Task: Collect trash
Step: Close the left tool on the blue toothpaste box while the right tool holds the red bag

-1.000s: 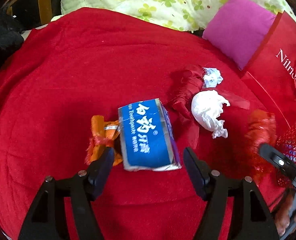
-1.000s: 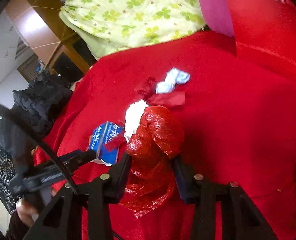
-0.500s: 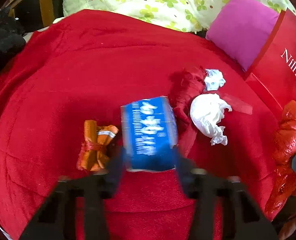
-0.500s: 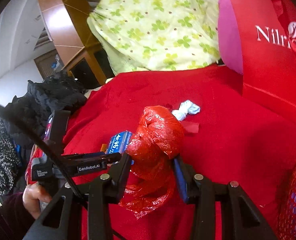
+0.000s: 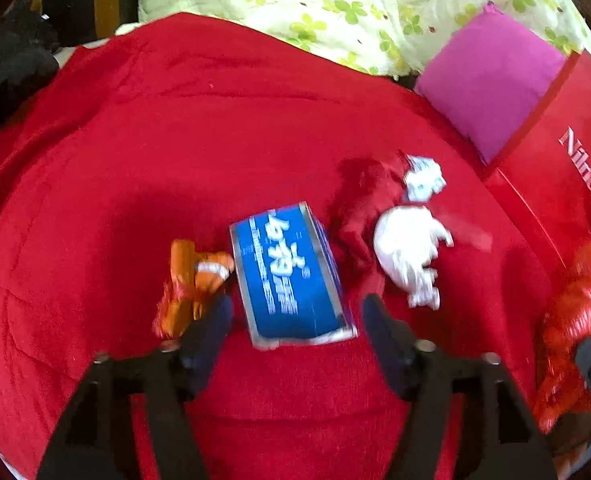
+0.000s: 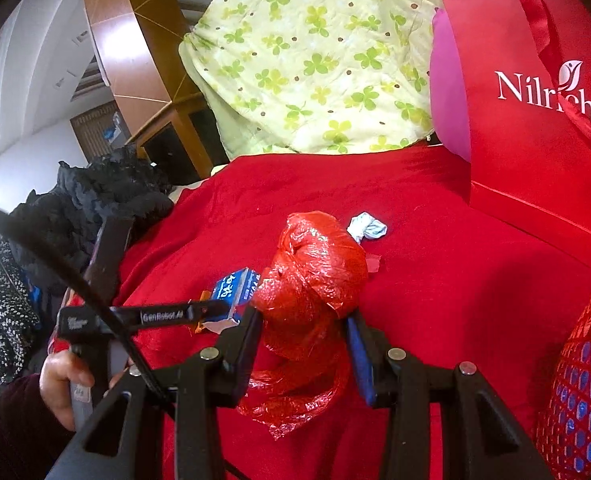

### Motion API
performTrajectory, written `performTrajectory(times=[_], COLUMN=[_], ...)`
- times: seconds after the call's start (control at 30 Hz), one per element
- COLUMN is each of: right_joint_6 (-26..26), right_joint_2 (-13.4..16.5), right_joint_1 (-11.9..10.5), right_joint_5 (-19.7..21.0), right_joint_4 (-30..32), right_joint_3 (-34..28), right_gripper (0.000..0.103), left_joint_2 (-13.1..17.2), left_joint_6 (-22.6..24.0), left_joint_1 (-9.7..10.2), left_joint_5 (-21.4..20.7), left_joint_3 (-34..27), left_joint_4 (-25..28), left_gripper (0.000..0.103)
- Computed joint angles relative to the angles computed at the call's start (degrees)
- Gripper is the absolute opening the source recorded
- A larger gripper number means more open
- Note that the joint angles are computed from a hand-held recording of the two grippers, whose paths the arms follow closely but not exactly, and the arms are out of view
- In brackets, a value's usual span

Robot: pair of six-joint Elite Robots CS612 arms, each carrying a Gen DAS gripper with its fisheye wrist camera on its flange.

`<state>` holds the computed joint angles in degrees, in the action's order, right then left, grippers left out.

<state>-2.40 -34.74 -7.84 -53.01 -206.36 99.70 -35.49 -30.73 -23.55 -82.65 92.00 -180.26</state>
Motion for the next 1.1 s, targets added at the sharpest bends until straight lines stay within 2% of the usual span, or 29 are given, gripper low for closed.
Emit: performTrajectory(times=[0.13, 0.27, 0.33, 0.47, 0.67, 0.83, 1.0, 1.1], right_joint_6=[0.4, 0.4, 0.6, 1.3, 1.6, 1.3, 0.6, 0.5], right_joint_2=[0.1, 0.1, 0.1, -0.1, -0.3, -0.3, -0.3, -0.2], right_joint_1=[-0.5, -0.8, -1.0, -1.3, -1.6, -1.6, -1.5, -1.6], right_joint_5=[0.5, 0.5, 0.6, 0.7, 1.1, 1.2, 1.0, 1.1], right_joint_4=[-0.3, -0.2, -0.1, -0.6, -1.4, -0.9, -0.8, -0.4], right_joint_3=[0.1, 0.2, 0.2, 0.5, 1.1, 1.0, 0.8, 0.5], right_gripper=[0.044, 0.044, 0.044, 0.044, 0.044, 0.044, 0.044, 0.044], left_joint_2=[1.3, 2.6, 2.9, 3.4, 3.1, 2.3, 2.6, 2.7], left_joint_6=[-2.3, -4.4, -4.1, -1.8, -1.0, -0.9, 0.2, -1.3], left_joint_1=[0.75, 0.87, 0.59, -0.24, -0.45, 0.14, 0.06, 0.03], left_joint_5=[-1.9, -1.2, -0.1, 2.1, 3.4, 0.8, -0.3, -0.7], left_joint_3=[-3.3, -6.1, -6.8, -7.7, -6.2, -4.1, -4.7, -4.6], left_joint_4=[4.0, 6.7, 7.3, 8.2, 8.0, 5.5, 8.2, 7.0], left_gripper=[0.070, 0.070, 0.070, 0.062, 0.062, 0.065, 0.071, 0.071])
